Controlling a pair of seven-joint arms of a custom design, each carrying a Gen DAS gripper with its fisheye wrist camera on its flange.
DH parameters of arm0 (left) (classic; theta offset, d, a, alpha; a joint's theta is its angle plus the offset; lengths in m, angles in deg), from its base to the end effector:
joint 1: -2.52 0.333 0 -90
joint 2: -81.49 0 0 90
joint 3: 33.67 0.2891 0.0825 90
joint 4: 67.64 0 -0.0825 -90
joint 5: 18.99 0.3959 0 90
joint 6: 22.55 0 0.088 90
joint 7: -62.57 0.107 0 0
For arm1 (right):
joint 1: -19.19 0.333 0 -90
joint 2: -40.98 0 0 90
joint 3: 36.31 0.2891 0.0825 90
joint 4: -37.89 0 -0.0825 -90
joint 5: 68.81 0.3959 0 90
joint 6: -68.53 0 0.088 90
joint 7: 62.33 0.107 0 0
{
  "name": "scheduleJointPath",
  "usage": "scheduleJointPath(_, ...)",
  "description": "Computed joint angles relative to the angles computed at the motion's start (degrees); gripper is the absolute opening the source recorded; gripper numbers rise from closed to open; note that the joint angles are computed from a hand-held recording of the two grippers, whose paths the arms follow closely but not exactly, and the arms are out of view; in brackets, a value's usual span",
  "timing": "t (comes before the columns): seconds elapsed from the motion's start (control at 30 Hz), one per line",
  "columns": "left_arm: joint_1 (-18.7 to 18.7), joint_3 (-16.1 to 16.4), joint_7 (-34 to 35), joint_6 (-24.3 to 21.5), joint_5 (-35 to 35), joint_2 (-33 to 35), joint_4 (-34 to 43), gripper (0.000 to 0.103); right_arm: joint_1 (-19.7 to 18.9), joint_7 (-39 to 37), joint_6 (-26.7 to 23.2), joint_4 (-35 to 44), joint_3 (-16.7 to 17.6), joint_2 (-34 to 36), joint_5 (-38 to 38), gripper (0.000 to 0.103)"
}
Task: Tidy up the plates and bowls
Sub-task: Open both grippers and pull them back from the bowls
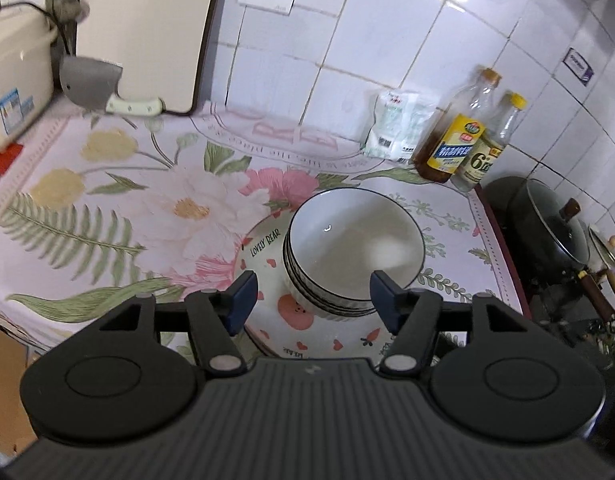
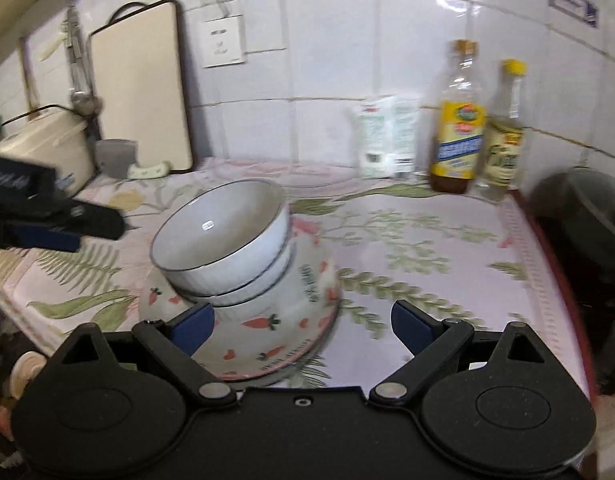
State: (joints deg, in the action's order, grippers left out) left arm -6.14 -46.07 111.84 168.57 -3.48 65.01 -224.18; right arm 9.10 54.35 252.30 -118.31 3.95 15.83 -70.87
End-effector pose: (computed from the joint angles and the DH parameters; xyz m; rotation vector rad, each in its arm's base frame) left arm 0.4106 -0.1876 0.3771 -1.8568 1.7960 -1.1181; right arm 0.3910 0.2253 0.3914 -1.8153 1.5278 -0.6481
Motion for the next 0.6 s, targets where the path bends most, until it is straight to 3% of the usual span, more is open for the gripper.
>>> scheduleJointPath(0.07,1.1,-1.7,-0.5,-2.1,-0.5,-3.2,-1.2,0.066,0.7,1.5,-3.2,-0.4,0.0,-4.3,0.2,0.099)
scheduleJointPath(0.13,2.0,-3.2,-0.8,-4.3,-0.1,-6.1,-1.8,0.069,2.7,2.2,-4.7,-1.0,-1.7,-7.0,-0.5,0.101)
scheduleJointPath(0.23,1.4,-3.2,-0.9,-6.8,0.9,-10.2,-3.1,0.078,6.4,2.8,-11.2,-0.3,-5.3,-9.9,-1.7,0.101)
scheduleJointPath(0.37,-4.3,2.4,1.0,-9.3,1.3,-14.6,-5.3,0.081,13.9,2.0,-16.6,-1.2,-12.3,-13.4,-1.6,0.101)
scheduleJointPath(0.4,-5.4,3.4,1.6,-10.1,1.1,-15.7,-5.7,0.083,14.3,3.1,-17.3,-1.6,-12.5,-14.7,-2.1,0.101)
scheduleJointPath(0.47,-4.5,1.9,1.3,-11.3,1.1,-18.5,-7.0,0.095,14.8,5.2,-18.8,-2.2,-12.5,-17.1,-3.4,0.101)
scheduleJointPath(0.6,-2.7,-1.7,0.1,-14.8,2.3,-23.8,-8.5,0.095,17.2,7.1,-22.1,-2.6,-14.3,-20.3,-4.7,0.101)
